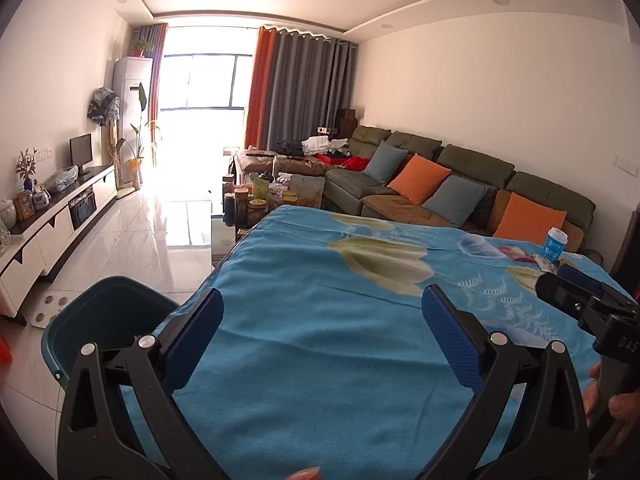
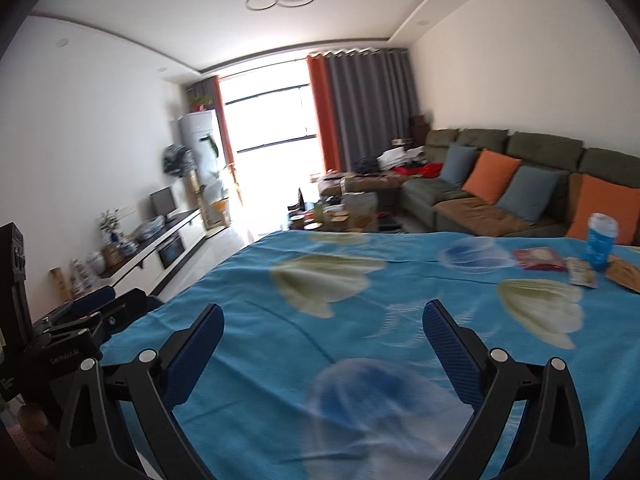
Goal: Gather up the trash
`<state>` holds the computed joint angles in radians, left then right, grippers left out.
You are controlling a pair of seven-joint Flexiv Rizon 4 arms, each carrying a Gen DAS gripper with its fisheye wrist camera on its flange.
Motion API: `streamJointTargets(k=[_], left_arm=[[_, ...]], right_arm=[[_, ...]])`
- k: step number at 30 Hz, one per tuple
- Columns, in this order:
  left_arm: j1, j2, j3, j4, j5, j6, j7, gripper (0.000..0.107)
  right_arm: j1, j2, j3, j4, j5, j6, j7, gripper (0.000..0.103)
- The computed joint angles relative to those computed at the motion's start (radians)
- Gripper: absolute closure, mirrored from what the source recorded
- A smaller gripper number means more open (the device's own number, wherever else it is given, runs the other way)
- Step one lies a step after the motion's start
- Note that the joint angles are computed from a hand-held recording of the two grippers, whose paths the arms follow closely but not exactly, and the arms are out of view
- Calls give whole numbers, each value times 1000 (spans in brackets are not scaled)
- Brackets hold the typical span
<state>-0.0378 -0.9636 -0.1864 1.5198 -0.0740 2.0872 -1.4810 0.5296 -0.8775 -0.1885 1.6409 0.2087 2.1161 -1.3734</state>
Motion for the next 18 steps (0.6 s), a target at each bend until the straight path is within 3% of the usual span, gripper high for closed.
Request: streamJointTargets(k=[6,18], left_arm=[[-76,-29,49,-56,-53,28,30,9],[-93,-39,36,-75,-44,72,72,9]], right_arm=[[72,-7,-93,36,142,49,-52,7],[125,-11,-134,39,324,87,-153,7]])
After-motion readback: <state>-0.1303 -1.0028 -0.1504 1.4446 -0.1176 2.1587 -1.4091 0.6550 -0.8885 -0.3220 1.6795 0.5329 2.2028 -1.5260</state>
